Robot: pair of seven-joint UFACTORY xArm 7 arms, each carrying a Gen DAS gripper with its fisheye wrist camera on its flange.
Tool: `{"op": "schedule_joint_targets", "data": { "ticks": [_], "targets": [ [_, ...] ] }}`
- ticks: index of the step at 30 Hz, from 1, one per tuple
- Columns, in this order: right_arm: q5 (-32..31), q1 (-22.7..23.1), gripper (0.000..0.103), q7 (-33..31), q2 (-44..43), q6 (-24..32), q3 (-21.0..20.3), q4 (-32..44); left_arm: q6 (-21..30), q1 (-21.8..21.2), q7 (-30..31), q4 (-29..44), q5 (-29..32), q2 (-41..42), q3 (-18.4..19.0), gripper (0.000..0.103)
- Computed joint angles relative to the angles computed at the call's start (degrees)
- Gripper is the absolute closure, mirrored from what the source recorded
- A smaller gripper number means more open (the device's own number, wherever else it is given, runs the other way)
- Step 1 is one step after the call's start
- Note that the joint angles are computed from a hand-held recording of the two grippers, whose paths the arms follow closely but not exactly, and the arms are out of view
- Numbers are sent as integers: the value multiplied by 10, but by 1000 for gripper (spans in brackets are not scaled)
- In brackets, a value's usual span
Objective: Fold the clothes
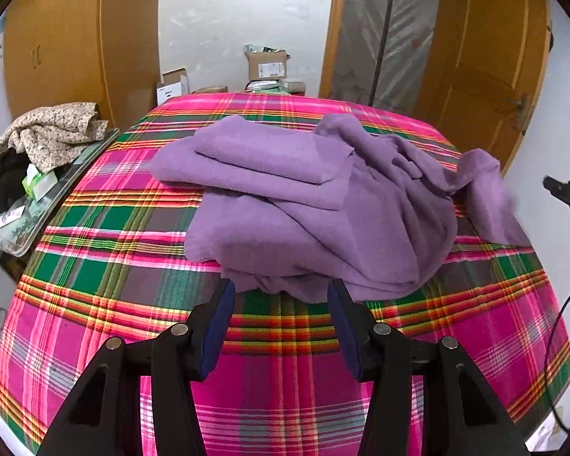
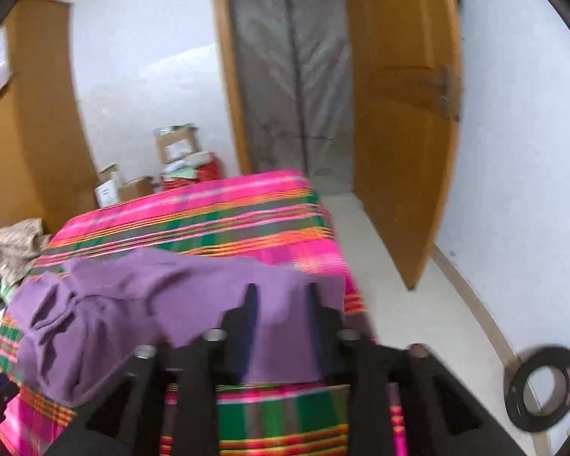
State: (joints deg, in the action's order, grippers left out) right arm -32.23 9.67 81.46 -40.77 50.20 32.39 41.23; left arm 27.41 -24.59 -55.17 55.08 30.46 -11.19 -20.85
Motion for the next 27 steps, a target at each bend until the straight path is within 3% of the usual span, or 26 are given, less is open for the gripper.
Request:
{"op": "schedule_joint_targets", "data": {
  "ticks": [5,9,11,14,19,20,21,22,25,27],
  "targets": [
    [-48,-1,68,-37,167,-170,5,78,1,5,-5,-3,1,-4,2,50],
    [-91,30,68,-98,345,-258,-1,187,2,12,-7,-10,2,-15,5,50],
    [-98,51,68,-135,425,-268,-3,247,2,19,-8,-17,3,-24,6,50],
    [-60,76,68,-207,524,-281,-11,328,3,30,-10,-24,2,-36,6,50],
    [-18,104,69,-231,580,-298,-40,371,-1,47,-5,-39,-6,-47,8,50],
    [-3,103,71,-241,586,-308,-43,373,-3,50,-3,-41,-8,-47,9,50],
    [3,106,89,-249,592,-316,-50,377,-5,52,-1,-43,-11,-47,11,50],
    [5,112,101,-256,598,-319,-58,385,-7,54,1,-44,-14,-45,11,50],
    [4,133,100,-270,596,-328,-89,397,-15,57,10,-44,-22,-37,14,50],
    [-19,157,100,-245,580,-329,-130,399,-21,58,14,-45,-25,-33,15,50]
  ]
}}
